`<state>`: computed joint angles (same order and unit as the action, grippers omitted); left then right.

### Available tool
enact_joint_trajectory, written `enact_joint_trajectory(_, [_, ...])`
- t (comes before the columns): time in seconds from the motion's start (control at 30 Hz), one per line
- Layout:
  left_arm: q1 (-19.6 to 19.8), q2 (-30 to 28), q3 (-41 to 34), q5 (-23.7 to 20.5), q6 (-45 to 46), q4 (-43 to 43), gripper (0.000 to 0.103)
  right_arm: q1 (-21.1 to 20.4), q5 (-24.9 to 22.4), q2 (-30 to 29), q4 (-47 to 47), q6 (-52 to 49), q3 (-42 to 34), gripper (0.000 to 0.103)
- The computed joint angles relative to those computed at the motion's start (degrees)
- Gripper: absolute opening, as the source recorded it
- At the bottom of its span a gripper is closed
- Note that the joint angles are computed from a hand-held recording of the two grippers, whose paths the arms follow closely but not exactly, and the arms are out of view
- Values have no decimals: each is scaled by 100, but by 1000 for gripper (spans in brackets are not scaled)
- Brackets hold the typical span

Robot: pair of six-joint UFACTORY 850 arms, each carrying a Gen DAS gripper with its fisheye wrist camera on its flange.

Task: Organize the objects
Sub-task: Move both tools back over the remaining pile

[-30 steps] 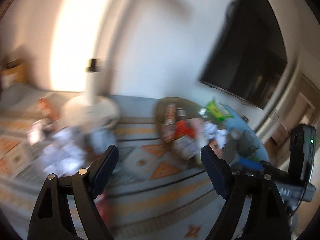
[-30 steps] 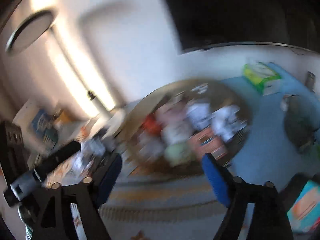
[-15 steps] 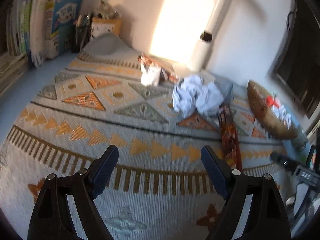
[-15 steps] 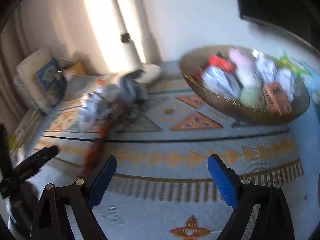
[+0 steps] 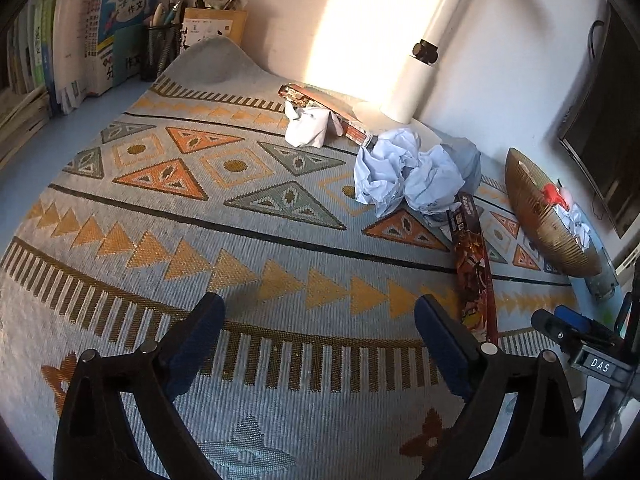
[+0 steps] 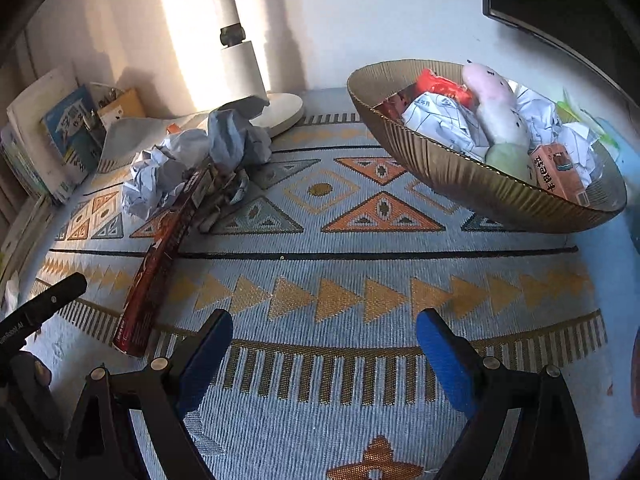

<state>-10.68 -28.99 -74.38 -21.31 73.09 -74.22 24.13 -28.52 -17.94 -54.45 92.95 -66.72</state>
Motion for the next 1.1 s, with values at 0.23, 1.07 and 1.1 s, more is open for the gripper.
enact_joint_trajectory(0.23, [6,22,24,-10,22,-45,98,-28,-35,67,-53,287,85,100])
enact_joint_trajectory(1.07, [13,33,39,-20,62,-128,100,-80,52,46,235,23,92,102])
enact_joint_trajectory(1.1, [12,34,40,-19,58,-123,100,-74,47,39,230,32,82,102])
